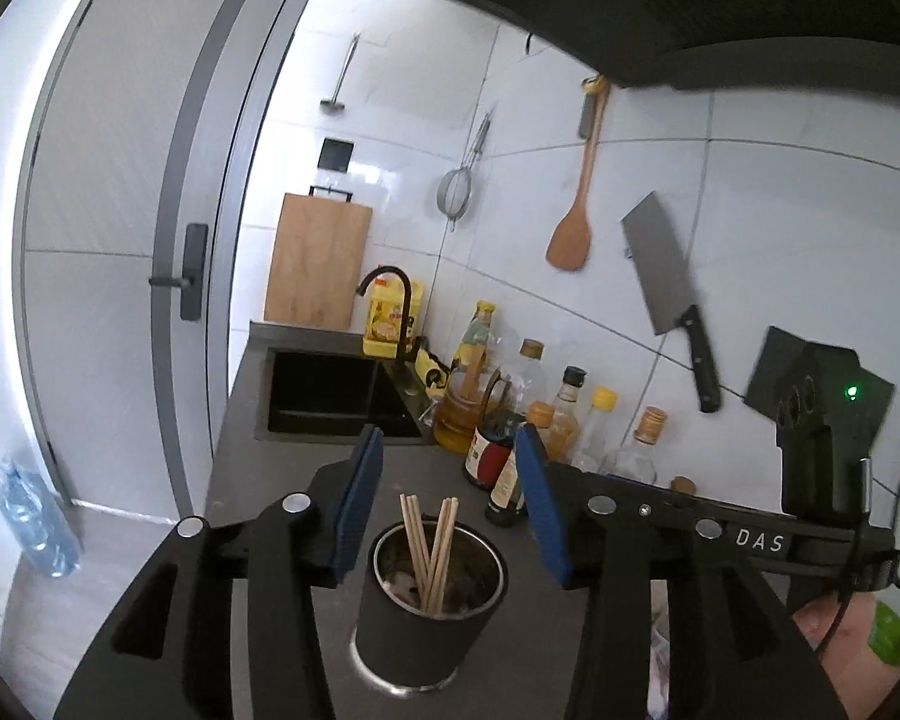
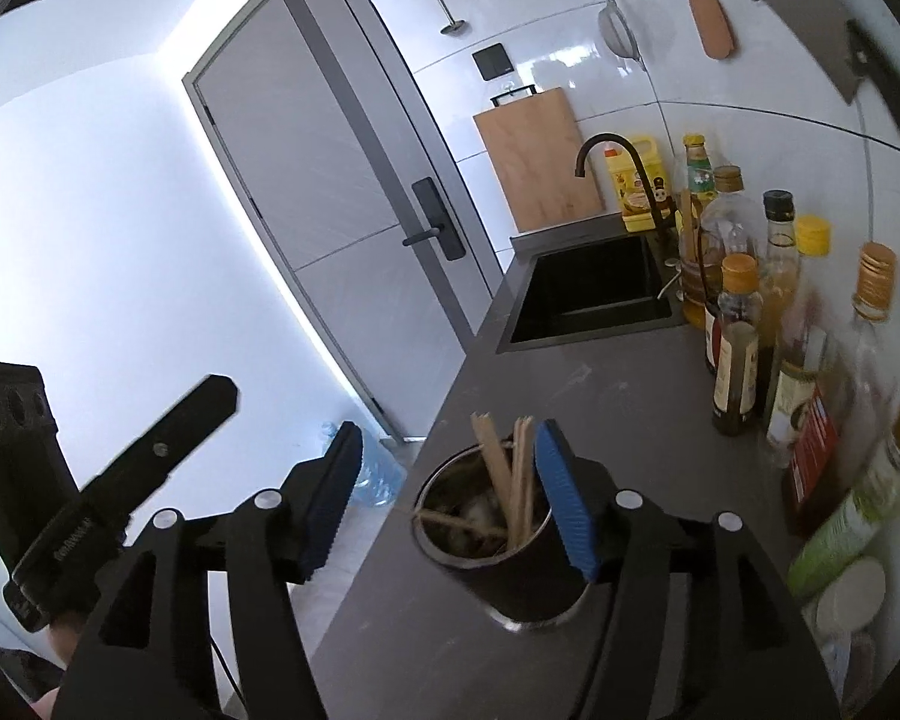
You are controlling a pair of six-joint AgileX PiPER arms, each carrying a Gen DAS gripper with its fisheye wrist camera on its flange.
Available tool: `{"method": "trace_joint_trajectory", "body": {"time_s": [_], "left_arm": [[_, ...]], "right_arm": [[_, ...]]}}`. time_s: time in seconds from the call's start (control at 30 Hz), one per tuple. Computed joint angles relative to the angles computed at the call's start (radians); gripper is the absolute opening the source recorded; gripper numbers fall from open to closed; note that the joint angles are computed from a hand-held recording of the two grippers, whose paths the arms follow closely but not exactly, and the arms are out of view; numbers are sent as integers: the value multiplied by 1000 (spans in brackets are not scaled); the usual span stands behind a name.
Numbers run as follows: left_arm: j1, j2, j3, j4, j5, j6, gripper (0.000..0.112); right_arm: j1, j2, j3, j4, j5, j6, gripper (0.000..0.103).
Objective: Organize utensils
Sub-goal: 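Lower both chopsticks into the black holder and open both tools, then move both open tools back down to the remaining chopsticks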
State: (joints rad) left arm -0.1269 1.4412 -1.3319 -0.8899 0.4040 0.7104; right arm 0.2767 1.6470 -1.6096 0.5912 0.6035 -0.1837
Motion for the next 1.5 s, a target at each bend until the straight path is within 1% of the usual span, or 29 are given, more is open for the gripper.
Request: {"method": "trace_joint_trajectory", "body": {"time_s": [0.07, 0.13, 0.17, 0.23, 0.27, 0.3, 0.37, 0.43, 0.47, 0.57, 0.63, 0.7, 0.77, 0.8, 0.83, 0.9, 0.97, 1.07, 1.17, 1.23, 1.3, 1.37, 1.4, 1.47, 1.5], "left_arm": [[0, -52, 19, 108, 23, -96, 51], [5, -81, 29, 157, 60, -141, 53], [-2, -100, 38, 225, 72, -199, 54], [-12, -125, 53, 304, 90, -263, 54], [-24, -144, 67, 385, 95, -338, 54], [-30, -157, 74, 429, 111, -381, 54], [-32, -179, 89, 457, 155, -400, 54], [-42, -204, 113, 492, 174, -420, 54], [-43, -218, 125, 491, 195, -413, 54], [-50, -251, 157, 510, 229, -424, 54], [-55, -268, 177, 545, 244, -460, 54], [-37, -266, 179, 530, 305, -454, 55], [-4, -260, 186, 492, 363, -428, 55], [14, -257, 188, 464, 389, -400, 55], [27, -254, 191, 448, 410, -378, 55], [49, -255, 207, 427, 438, -340, 55], [89, -256, 233, 369, 471, -271, 55], [129, -233, 272, 320, 531, -185, 55], [142, -214, 312, 314, 562, -133, 55], [155, -202, 338, 300, 588, -93, 55], [158, -192, 368, 313, 589, -64, 55], [173, -166, 384, 315, 607, -33, 55], [175, -155, 391, 329, 606, -30, 55], [187, -132, 397, 351, 610, -26, 55], [203, -113, 405, 348, 618, -8, 55]], "right_arm": [[2, -45, 43, -8, 9, 21, 60], [-11, -83, 86, 33, 28, 15, 60], [-20, -101, 113, 61, 36, 9, 60], [-30, -127, 150, 76, 49, 28, 60], [-36, -141, 175, 88, 61, 32, 60], [-43, -145, 184, 102, 74, 31, 60], [-57, -165, 232, 150, 92, 11, 60], [-62, -189, 278, 169, 90, 10, 60], [-61, -200, 296, 166, 87, 20, 60], [-48, -245, 361, 142, 82, 60, 60], [-38, -266, 396, 128, 87, 81, 60], [-20, -276, 417, 89, 101, 132, 60], [17, -272, 417, -2, 124, 230, 60], [45, -265, 414, -67, 141, 308, 60], [62, -260, 415, -96, 155, 350, 60], [86, -232, 412, -108, 200, 409, 60], [100, -204, 411, -102, 236, 443, 60], [131, -165, 423, -102, 262, 516, 60], [159, -129, 429, -111, 293, 571, 60], [188, -105, 451, -122, 288, 606, 60], [205, -82, 469, -110, 283, 617, 60], [221, -57, 471, -104, 283, 622, 60], [234, -44, 470, -115, 281, 643, 59], [249, -30, 474, -134, 271, 696, 53], [254, -18, 473, -137, 274, 715, 52]]}}
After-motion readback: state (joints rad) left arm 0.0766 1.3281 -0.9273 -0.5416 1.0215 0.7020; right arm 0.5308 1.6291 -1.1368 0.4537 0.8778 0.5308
